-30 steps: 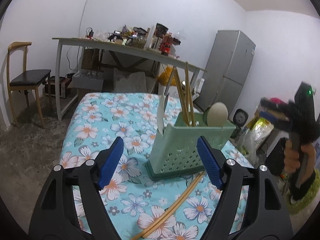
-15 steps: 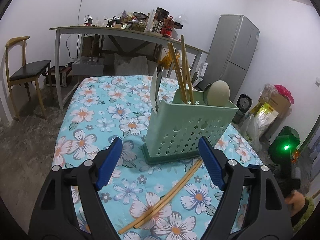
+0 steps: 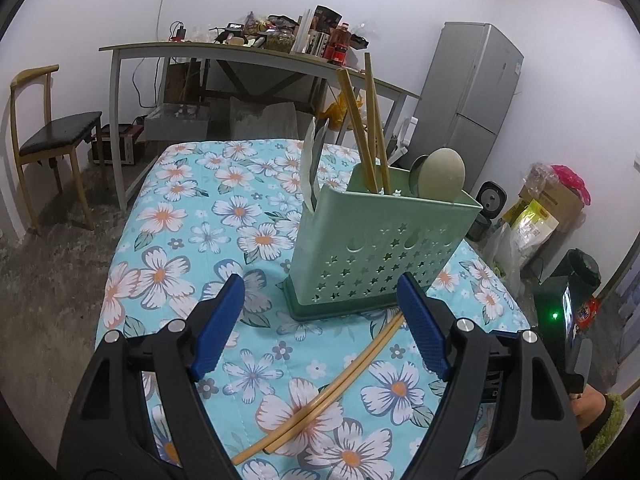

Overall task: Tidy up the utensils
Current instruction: 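Move both open tools back toward the last loose chopsticks on the quilt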

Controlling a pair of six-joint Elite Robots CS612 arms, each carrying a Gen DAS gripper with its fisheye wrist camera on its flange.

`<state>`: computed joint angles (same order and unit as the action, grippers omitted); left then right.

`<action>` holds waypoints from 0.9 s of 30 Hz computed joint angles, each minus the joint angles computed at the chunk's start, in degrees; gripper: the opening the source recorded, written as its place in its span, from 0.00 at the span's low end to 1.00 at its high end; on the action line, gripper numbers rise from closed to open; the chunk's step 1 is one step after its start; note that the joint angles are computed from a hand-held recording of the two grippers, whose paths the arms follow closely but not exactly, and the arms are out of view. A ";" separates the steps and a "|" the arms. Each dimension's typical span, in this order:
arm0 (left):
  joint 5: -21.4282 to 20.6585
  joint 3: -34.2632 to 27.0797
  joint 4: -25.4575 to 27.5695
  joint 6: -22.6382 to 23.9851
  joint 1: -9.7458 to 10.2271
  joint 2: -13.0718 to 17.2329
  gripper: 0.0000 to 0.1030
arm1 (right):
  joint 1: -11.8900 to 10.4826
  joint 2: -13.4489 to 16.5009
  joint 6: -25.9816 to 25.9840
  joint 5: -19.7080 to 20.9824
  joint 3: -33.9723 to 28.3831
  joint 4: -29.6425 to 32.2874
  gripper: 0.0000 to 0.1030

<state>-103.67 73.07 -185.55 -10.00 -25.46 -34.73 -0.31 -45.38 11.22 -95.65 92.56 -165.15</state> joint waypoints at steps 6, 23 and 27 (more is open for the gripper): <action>-0.07 -0.11 0.16 -0.49 -0.01 0.14 0.73 | 0.05 0.12 0.00 -0.16 -0.30 0.67 0.94; -0.14 -0.18 0.24 -0.45 0.01 0.40 0.73 | 0.31 0.22 0.66 -1.05 -0.14 0.17 0.94; -0.11 -0.08 0.21 -0.25 -0.06 0.43 0.73 | 0.14 0.26 0.62 -0.54 -0.30 0.46 0.94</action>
<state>-103.78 72.99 -185.34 -10.25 -25.52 -34.30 -0.17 -45.12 11.84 -96.19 92.26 -164.69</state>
